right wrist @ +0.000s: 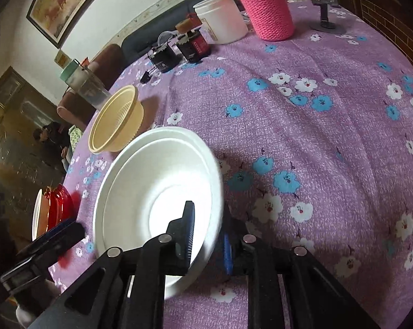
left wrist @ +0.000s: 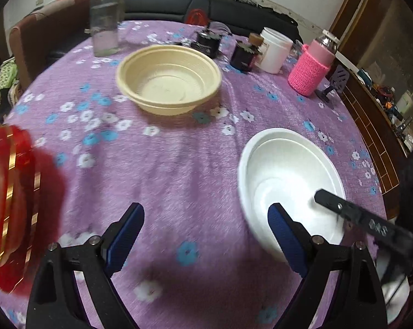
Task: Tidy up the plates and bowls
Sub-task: 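Lift the white bowl with the right gripper while the left gripper grips its rim, then carry the white bowl with both grippers onto the stack and open them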
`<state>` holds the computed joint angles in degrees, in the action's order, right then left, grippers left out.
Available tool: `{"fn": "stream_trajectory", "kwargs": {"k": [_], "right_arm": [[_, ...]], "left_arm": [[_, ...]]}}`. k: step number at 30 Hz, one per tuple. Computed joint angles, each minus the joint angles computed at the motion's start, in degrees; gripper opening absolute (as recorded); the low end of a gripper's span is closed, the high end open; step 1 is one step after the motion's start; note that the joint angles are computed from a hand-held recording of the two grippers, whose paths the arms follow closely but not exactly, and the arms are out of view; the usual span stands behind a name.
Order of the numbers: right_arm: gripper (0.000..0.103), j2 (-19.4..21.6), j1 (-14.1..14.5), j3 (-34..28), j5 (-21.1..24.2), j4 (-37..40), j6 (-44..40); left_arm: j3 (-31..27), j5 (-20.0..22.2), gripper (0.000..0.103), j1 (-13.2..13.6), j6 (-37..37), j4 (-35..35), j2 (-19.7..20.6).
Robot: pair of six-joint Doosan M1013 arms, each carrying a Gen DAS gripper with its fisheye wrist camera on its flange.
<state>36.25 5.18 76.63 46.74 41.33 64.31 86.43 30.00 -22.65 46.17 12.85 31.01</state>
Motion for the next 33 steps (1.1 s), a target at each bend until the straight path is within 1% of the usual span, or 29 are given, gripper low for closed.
{"fn": "stream_trajectory", "kwargs": {"k": [2,3,4,6,7,8,10,12,13,14,15,16,17,18,20,22,27,30,33], "right_arm": [[0.02,-0.59,0.11,0.7,-1.45,-0.79,0.24],[0.02,-0.88,0.09,1.04,-2.0,-0.82,0.21],[0.02,-1.16,0.01,1.3,-2.09,-0.67,0.16],[0.02,-1.2,-0.14,1.31,-1.69,-0.19,0.08],[0.02,-1.32,-0.13,1.48,-1.69,-0.13,0.01],[0.02,-1.32,-0.05,1.51,-1.73,-0.21,0.09],[0.02,-1.55,-0.07,1.98,-1.67,0.19,-0.3],[0.02,-1.67,-0.08,2.31,-1.79,0.89,-0.77],[0.02,-1.71,-0.05,2.44,-1.89,1.13,-0.92],[0.02,-1.82,0.01,2.63,-2.3,1.24,-0.95],[0.02,-1.96,0.08,2.89,-2.8,1.41,-1.29],[0.02,-2.05,0.19,2.98,-3.05,1.45,-1.67],[0.02,-2.14,0.34,3.07,-3.39,1.32,-1.93],[0.02,-2.34,0.45,3.32,-3.72,1.72,-2.51],[0.017,-3.01,1.05,3.81,-5.44,-0.48,-1.93],[0.016,-3.57,1.32,4.18,-6.01,-0.77,-2.72],[0.016,-5.37,1.91,5.22,-6.22,2.83,-6.93],[0.016,-6.5,2.87,5.4,-6.05,4.91,-9.37],[0.016,-7.22,4.27,4.83,-5.11,7.04,-12.09]], "left_arm": [[-1.44,0.78,0.078,0.04,1.54,-1.33,1.05],[-2.24,1.06,0.076,0.16,3.27,-2.91,1.66],[-3.01,1.33,0.075,0.26,4.87,-4.44,2.3],[-4.34,2.81,0.067,0.25,5.73,-5.38,3.38],[-4.96,3.76,0.061,0.35,7.09,-6.9,3.91],[-5.22,4.14,0.06,0.54,8.96,-9.01,4.19],[-5.38,4.44,0.059,0.99,12.29,-13.58,4.58],[-5.29,4.0,0.058,0.81,10.94,-12.16,4.52],[-5.38,3.97,0.054,0.86,11.14,-12.56,4.53],[-5.47,3.82,0.043,0.91,11.36,-12.97,4.57],[-5.54,3.52,0.035,0.89,11.83,-13.22,4.58],[-5.61,3.35,0.018,0.9,12.88,-13.76,4.61],[-5.62,3.1,0.01,0.99,14.99,-15.4,4.62],[-5.6,3.06,0.01,0.97,15.97,-16.22,4.57],[-4.8,2.05,0.01,0.56,14.38,-13.57,3.86],[-3.4,0.69,0.01,0.28,13.0,-11.34,2.58],[0.86,-2.71,0.011,0.14,8.3,-6.62,-1.51],[4.05,-4.92,0.012,0.65,4.75,-4.65,-4.56],[7.02,-6.0,0.012,1.48,-0.11,-0.99,-7.54]]}}
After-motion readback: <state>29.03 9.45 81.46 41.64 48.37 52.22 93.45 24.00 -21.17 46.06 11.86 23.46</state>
